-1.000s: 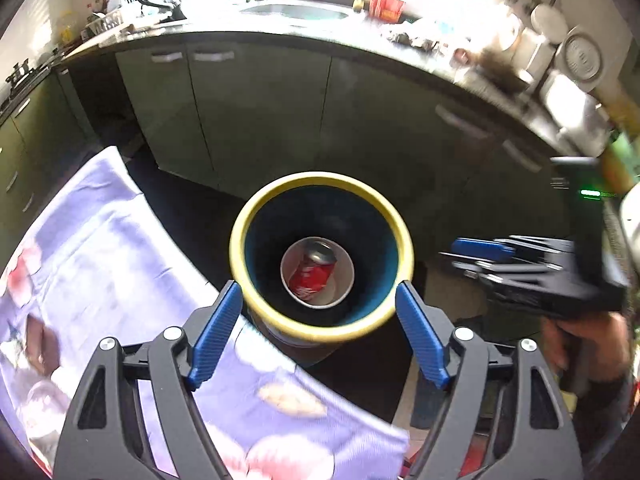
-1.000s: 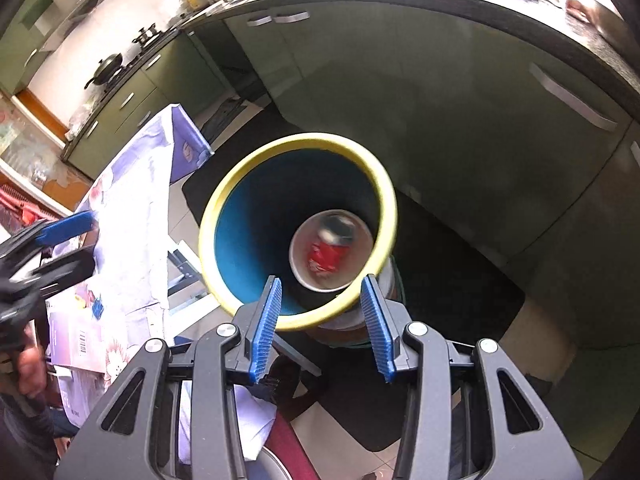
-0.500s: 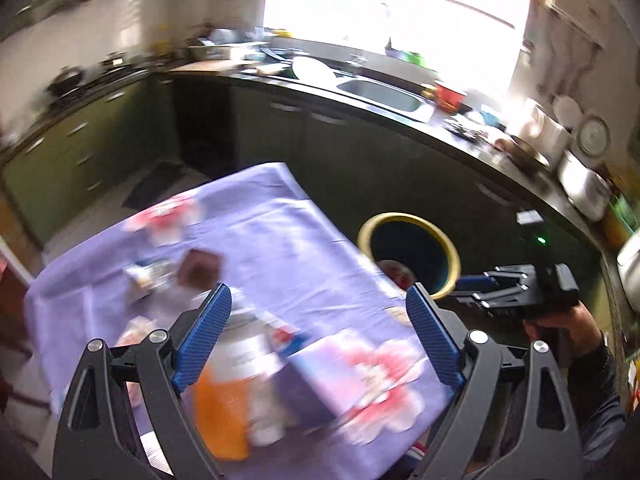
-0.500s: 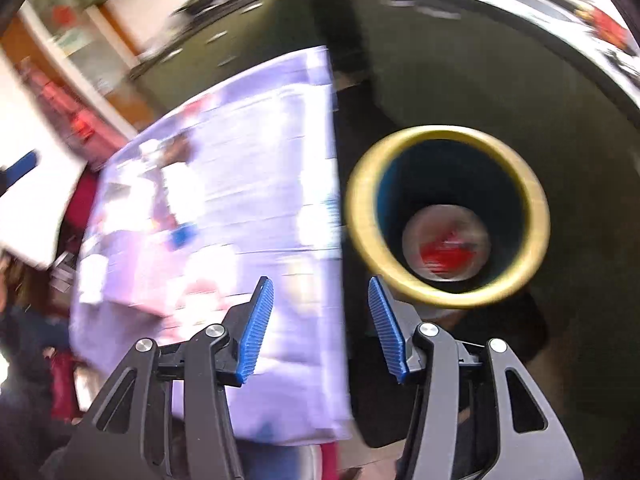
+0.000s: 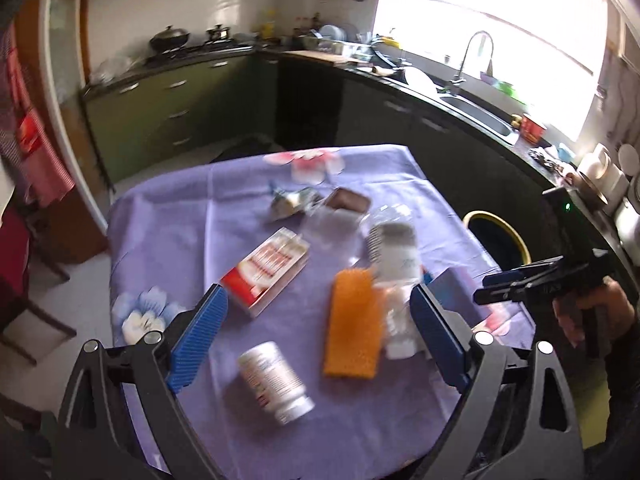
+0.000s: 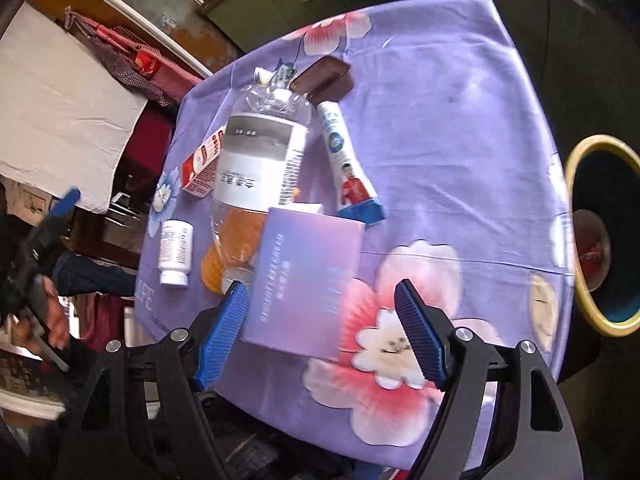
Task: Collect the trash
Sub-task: 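Grasp the purple cream box with the right gripper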
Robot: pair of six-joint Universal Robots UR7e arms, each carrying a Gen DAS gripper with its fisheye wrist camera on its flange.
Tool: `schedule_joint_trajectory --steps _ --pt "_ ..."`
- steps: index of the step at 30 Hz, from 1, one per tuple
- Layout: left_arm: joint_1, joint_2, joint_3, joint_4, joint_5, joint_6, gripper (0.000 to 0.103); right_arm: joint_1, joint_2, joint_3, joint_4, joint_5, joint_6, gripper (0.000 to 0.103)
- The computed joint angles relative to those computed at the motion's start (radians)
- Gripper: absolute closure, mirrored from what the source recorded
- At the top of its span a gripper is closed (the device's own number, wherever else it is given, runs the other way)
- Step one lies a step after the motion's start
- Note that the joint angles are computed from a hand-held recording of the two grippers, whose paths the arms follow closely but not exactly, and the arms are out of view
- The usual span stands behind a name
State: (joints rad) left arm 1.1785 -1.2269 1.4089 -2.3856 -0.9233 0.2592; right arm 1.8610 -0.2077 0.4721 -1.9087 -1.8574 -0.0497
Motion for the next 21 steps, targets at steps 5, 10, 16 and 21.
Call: schedule_joint_trajectory --steps 5,10,16,21 --pt "0.033 -0.019 0.025 -0.008 0.003 -0.02 0.014 0.008 0.11 -0.198 0.14 -0.05 0.019 0.026" --pt "0.054 -0.011 0.018 0.01 -0.014 -0.03 0.014 0.023 0.207 -0.361 0.243 -0.11 0.012 0.028" --pt "0.053 -0.004 0.015 0.008 -0.014 -0.027 0.014 0.031 0.147 -0.231 0.172 -0.159 -0.007 0.046" --pt "0.057 0.002 0.012 0.013 -0.015 -0.03 0.013 0.033 0.062 -0.062 0.075 -0.17 -0.025 0.047"
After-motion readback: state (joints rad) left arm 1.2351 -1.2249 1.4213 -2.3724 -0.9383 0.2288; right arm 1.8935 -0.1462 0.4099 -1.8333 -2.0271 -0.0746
